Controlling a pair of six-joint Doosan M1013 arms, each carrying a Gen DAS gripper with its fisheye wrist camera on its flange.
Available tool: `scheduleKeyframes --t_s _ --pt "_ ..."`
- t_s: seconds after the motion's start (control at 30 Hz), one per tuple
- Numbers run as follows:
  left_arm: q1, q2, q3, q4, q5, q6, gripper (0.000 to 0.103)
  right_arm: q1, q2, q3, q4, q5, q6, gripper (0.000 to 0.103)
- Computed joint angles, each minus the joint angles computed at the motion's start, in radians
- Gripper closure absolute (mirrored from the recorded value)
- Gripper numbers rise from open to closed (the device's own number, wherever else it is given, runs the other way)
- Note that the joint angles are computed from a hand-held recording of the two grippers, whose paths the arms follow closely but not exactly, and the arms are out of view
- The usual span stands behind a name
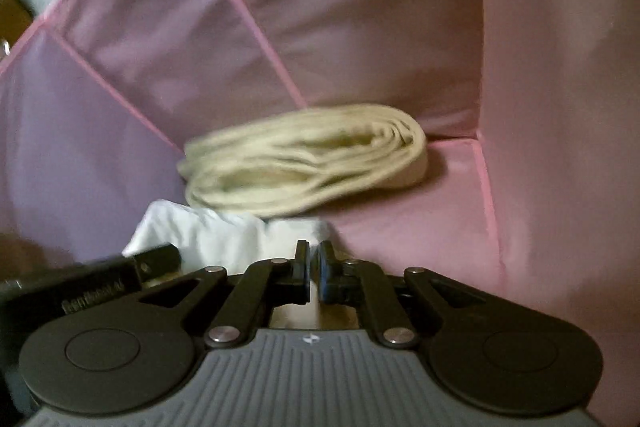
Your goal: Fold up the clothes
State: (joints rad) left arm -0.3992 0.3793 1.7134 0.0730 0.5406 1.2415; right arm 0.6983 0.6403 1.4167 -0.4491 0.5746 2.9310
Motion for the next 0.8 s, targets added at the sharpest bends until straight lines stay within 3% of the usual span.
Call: scheduleKeyframes --t_s 0.1,0.17,0.27,0.47,0.57,0.73,0.8 --pt "0.002 -0.012 -0.003 -0.028 0.022 -0.001 0.057 0.005 0.003 -0.023 0.044 0.082 -0.056 0.085" --pt "0.006 -0.024 -0.003 -0.047 0.039 -0.001 0.055 0.009 0.0 -0.028 0.049 0.112 -0.046 0.077" --pt "0.015 -0.051 -0.001 -0.076 0.065 -0.01 0.055 0.004 -0.01 -0.013 0.104 0.091 -0.028 0.07" --pt "0.021 -0.12 0.018 -0.129 0.116 0.018 0.054 -0.003 -0.007 0.005 0.176 0.032 -0.039 0.07" --pt "0.023 -0.145 0.035 -0.15 0.127 0.044 0.053 -0.007 0.008 -0.007 0.237 0.03 -0.114 0.07" --pt "0.036 -0.185 0.079 -0.223 0.078 0.096 0.053 -0.005 0.027 -0.021 0.245 0.016 -0.174 0.07" --pt "0.044 -0.2 0.097 -0.28 0.047 0.142 0.047 -0.005 0.029 -0.027 0.24 0.016 -0.189 0.07"
